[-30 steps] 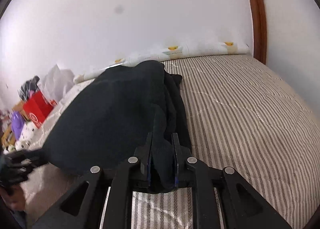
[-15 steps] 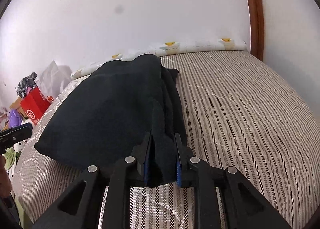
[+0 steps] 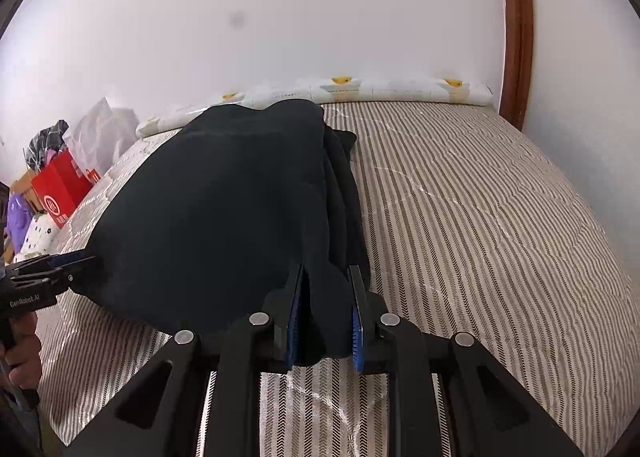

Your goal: Fold small clothes

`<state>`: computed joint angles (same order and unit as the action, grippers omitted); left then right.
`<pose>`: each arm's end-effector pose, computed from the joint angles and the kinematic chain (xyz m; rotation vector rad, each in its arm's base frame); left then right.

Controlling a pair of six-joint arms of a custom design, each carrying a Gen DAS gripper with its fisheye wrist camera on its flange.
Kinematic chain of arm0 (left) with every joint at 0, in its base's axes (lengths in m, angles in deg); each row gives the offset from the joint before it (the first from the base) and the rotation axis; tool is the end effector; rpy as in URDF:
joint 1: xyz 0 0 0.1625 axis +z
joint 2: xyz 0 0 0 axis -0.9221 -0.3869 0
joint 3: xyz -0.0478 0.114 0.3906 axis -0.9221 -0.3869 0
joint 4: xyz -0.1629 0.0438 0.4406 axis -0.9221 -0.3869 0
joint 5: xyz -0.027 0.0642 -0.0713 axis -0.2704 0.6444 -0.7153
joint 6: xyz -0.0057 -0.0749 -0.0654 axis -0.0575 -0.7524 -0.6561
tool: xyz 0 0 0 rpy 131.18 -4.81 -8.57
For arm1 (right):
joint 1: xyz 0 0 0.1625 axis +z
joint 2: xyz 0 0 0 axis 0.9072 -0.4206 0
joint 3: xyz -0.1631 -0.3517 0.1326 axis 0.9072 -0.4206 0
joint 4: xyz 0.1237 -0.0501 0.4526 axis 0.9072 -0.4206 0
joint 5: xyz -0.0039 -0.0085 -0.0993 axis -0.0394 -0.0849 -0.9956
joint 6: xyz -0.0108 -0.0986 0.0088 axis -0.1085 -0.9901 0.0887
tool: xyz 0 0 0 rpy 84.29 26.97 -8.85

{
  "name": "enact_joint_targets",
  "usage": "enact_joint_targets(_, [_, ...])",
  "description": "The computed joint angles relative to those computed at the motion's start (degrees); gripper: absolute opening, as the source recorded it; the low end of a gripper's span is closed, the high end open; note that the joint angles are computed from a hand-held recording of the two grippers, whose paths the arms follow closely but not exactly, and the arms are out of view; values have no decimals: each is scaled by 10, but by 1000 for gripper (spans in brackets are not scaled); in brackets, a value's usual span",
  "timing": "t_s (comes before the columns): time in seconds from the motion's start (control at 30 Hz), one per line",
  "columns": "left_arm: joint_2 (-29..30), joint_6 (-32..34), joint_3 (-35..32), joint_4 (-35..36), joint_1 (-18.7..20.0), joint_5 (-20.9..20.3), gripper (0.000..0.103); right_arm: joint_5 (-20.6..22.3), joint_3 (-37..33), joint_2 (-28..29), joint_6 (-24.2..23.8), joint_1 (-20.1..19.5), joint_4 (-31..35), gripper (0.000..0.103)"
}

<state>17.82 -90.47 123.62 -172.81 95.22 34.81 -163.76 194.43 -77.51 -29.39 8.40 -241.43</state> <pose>-0.3527 -0.4306 0.0074 0.0811 2.3388 -0.9594 -0.0182 -0.5174 0.3583 0.8372 -2.4698 0.7386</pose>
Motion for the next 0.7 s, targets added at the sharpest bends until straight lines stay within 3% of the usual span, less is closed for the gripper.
enact_joint_targets(0.07, [-4,5,5,-11,0,-7,56,-9,-4,-1,2,6,6,24])
enact_joint_targets(0.17, [-20,54,31,-96,2,-34,55,-13,-17,-3,9,18,13,32])
enact_joint_targets(0.27, [-35,40,30,-68,5,-16,55,-10,-41,15,14,36,22,45])
enact_joint_targets(0.4, [-38,54,21,-72,25,-19,57,-13,-77,60,41,60,45,45])
enact_joint_targets(0.5, [-25,62,9,-77,39,-24,59,-33,-119,115,101,71,72,45])
enact_joint_targets(0.53, [-21,66,8,-81,41,-22,61,-44,-134,132,124,73,86,42])
enact_joint_targets(0.6, [-16,67,5,-81,42,-15,64,-84,-166,169,172,77,114,19])
enact_joint_targets(0.63, [-15,68,6,-82,41,-13,64,-68,-173,170,176,72,131,7])
enact_joint_targets(0.7, [-17,68,8,-80,41,-13,64,18,-149,139,150,46,99,5])
